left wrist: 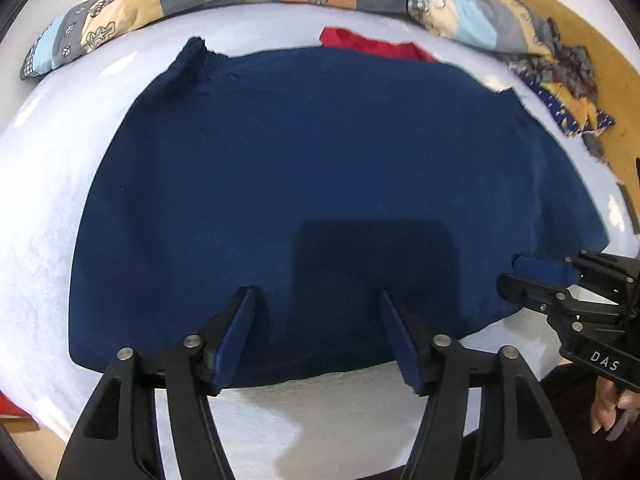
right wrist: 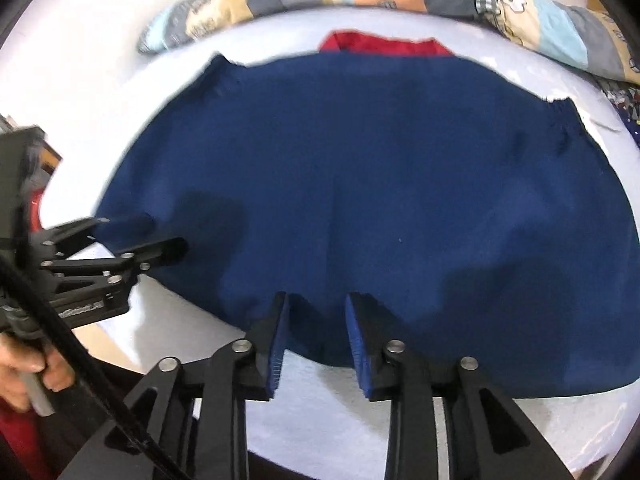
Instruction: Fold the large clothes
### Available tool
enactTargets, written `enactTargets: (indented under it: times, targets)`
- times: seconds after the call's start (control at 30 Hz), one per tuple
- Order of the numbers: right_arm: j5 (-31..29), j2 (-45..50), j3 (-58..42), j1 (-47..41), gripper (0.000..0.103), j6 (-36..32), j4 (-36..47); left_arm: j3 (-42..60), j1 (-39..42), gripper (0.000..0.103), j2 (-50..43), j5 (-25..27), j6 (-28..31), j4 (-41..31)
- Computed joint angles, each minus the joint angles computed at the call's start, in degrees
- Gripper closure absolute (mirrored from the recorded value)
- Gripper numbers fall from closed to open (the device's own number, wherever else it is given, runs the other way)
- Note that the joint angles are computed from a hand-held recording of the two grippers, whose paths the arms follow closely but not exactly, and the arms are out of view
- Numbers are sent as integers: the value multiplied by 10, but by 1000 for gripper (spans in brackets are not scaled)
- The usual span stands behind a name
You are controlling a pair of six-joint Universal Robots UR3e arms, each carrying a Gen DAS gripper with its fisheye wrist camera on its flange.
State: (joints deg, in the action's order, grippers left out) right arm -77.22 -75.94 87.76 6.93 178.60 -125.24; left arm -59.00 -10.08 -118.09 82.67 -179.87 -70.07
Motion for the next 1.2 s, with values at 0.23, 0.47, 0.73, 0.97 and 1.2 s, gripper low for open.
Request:
enactTargets:
  times: [0.23, 0.47, 0.73, 0.97, 1.2]
  targets:
    - [91, -71, 38, -87, 69, 17, 8, -29, 44, 38, 37, -49, -27, 20]
    - [39, -106, -15, -149, 66, 7, 105, -39, 47, 38, 59, 18, -41, 46]
    - [55, -45, -70, -148, 62, -5, 111, 146, -6, 38, -82, 112, -45, -5]
    - [31, -17, -75, -152, 62, 5, 82, 160, -12, 38, -89, 87, -63, -14]
    - [64, -175, 62, -205, 62, 25, 88, -15, -9, 38, 60, 67, -106, -4]
